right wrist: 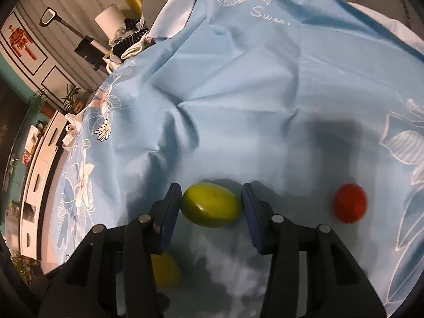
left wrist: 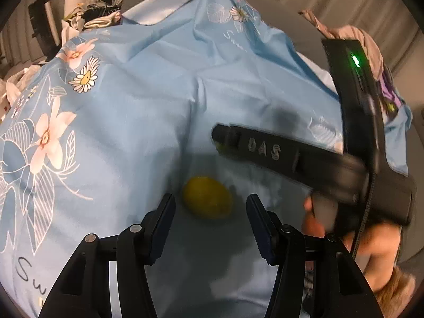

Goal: Organize fruits
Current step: 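Grasp the yellow lemon with the left gripper while the right gripper grasps the green oval fruit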

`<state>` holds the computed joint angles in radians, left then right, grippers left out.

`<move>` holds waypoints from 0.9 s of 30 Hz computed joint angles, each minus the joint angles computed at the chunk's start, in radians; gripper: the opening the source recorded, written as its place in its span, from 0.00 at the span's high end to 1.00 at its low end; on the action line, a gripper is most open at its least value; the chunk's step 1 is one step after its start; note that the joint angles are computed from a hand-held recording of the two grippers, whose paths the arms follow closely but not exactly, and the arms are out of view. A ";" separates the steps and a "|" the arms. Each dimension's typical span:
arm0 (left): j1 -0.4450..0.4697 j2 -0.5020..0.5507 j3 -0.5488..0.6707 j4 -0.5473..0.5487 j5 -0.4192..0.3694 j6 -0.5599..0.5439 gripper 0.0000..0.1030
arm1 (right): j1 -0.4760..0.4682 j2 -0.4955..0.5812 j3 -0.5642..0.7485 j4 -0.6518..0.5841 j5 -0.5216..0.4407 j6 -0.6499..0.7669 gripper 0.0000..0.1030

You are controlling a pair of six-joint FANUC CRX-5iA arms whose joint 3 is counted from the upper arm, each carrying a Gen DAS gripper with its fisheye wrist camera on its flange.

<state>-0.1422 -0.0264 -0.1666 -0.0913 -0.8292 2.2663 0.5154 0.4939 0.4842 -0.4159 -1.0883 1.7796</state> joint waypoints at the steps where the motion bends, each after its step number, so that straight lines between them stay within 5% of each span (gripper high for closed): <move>1: -0.006 0.006 0.008 -0.017 0.001 0.013 0.44 | 0.002 -0.008 -0.014 0.015 0.016 -0.010 0.54; 6: -0.051 0.040 0.065 -0.111 -0.042 0.083 0.44 | -0.036 -0.028 -0.007 -0.020 -0.020 -0.054 0.54; 11: -0.021 0.067 0.052 -0.024 -0.032 0.037 0.44 | -0.062 -0.135 -0.101 -0.038 0.020 -0.049 0.54; 17: -0.072 0.090 0.108 -0.158 -0.080 0.138 0.56 | -0.081 -0.287 -0.285 -0.032 0.116 -0.073 0.54; 27: -0.078 0.041 0.065 -0.155 0.002 0.146 0.58 | -0.125 -0.441 -0.471 -0.017 0.243 -0.148 0.54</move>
